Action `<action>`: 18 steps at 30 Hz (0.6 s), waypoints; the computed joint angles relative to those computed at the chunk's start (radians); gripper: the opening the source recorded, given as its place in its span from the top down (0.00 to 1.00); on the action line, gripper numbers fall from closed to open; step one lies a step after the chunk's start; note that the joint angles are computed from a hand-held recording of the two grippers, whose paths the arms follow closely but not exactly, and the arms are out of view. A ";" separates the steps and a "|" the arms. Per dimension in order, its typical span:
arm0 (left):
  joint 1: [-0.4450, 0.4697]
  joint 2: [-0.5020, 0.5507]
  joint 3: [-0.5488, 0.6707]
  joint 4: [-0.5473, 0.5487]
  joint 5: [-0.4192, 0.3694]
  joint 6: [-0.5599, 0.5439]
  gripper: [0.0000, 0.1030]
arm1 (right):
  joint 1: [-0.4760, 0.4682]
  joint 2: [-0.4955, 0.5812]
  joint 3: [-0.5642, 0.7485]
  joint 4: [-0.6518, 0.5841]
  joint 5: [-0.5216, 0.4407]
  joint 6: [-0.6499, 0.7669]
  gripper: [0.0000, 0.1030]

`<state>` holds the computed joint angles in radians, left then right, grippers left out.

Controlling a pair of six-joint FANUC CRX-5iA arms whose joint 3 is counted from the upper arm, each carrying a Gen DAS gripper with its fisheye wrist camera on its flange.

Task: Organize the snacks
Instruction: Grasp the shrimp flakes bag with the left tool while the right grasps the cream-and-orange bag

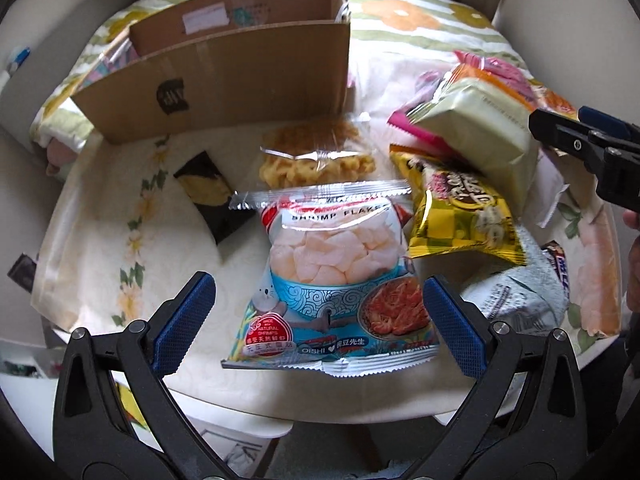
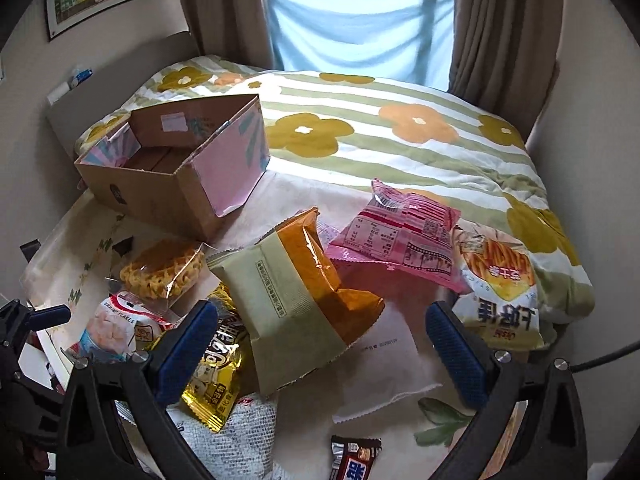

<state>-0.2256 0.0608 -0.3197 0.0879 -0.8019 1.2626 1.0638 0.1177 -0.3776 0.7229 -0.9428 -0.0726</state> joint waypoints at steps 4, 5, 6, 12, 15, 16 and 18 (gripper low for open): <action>-0.010 0.031 0.006 -0.002 0.004 0.021 0.00 | -0.039 0.012 -0.009 -0.018 0.070 0.074 0.00; -0.012 0.038 0.008 0.000 0.001 0.020 0.00 | -0.046 0.017 -0.007 -0.025 0.079 0.095 0.00; -0.016 0.046 0.013 0.000 -0.003 0.022 0.00 | -0.053 0.022 -0.005 -0.034 0.087 0.118 0.00; -0.044 0.079 0.046 -0.030 -0.006 0.056 0.00 | -0.089 0.053 0.015 -0.057 0.143 0.216 0.00; -0.054 0.090 0.058 -0.042 -0.006 0.079 0.02 | -0.099 0.065 0.029 -0.069 0.160 0.264 0.00; -0.060 0.094 0.066 -0.056 -0.012 0.094 0.03 | -0.101 0.069 0.033 -0.072 0.160 0.280 0.00; -0.068 0.099 0.075 -0.072 -0.013 0.111 0.06 | -0.103 0.073 0.036 -0.078 0.167 0.305 0.00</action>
